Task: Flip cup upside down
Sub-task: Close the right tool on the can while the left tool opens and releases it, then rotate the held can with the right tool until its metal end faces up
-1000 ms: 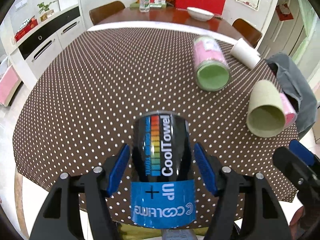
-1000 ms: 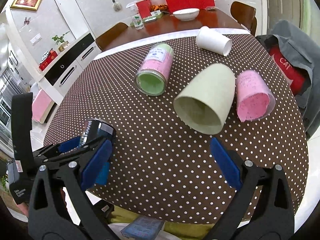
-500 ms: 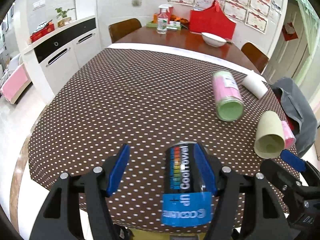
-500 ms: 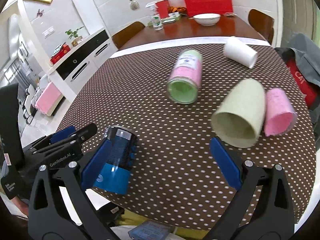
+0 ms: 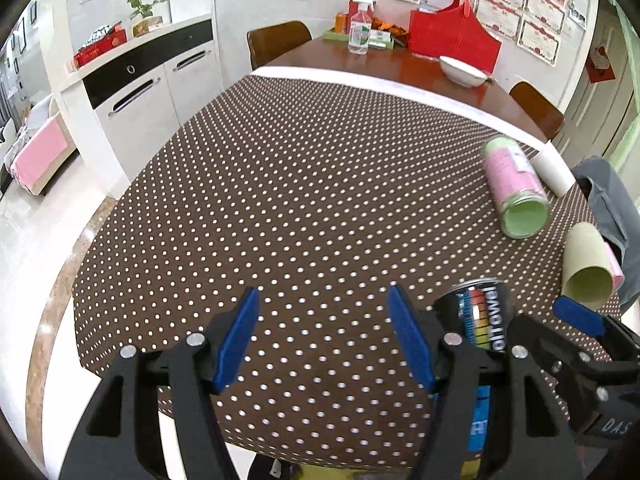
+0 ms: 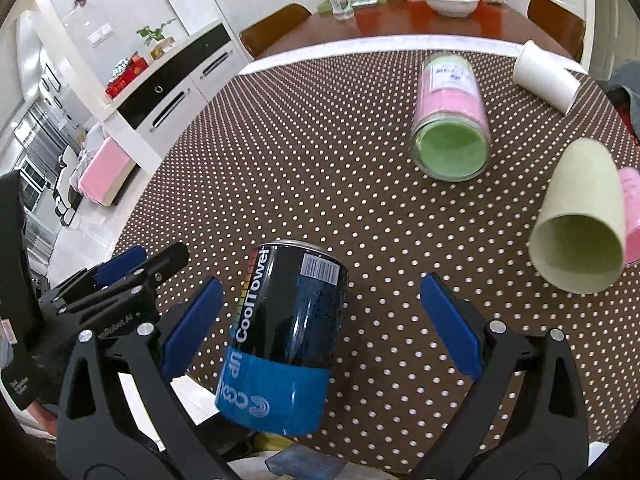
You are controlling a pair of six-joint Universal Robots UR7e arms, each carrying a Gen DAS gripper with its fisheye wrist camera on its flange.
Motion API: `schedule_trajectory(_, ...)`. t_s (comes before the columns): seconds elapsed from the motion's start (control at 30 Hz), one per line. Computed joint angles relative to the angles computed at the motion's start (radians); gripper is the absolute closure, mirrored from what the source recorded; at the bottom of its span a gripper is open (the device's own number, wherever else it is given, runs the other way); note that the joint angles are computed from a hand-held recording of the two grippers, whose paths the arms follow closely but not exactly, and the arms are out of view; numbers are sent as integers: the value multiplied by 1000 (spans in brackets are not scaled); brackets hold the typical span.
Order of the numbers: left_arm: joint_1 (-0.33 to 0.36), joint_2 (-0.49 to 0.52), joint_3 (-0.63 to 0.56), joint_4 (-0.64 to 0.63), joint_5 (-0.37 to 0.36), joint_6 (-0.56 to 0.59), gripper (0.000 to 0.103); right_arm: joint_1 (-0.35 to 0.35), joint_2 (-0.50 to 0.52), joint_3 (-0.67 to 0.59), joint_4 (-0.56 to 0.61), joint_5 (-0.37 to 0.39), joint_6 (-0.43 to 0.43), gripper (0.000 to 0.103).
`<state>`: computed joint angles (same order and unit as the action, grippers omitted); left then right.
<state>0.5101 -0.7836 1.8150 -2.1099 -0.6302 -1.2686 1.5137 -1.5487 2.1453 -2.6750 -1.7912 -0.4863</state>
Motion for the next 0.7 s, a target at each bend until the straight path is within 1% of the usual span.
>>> schedule_trajectory(0.27,45,-15,39,-73,-49,57,37,15,89,-37,26,-50,57,6)
schedule_trajectory(0.43,67,-11,53,-113,-76,86,37,3,127,-72,104,-30,100,6)
schedule_trajectory(0.5,73,-12,58,-128,-85,99,37,7,139,-78,112,-42,106,11)
schedule_trajectory(0.53,76,-12,61,-136,-89,105,37,11,140,-76,96,-48,104,29)
schedule_trajectory(0.57,79,-12,63,-141,-92,108,37,11,140,-85,119,-40,113,33)
schedule_trajectory(0.63,82,-15,69,-154,-96,118,37,14,140,-92,133,-45,118,33)
schedule_trajectory(0.7,82,-14,70,-167,-94,127,37,18,138,-88,123,-53,117,33)
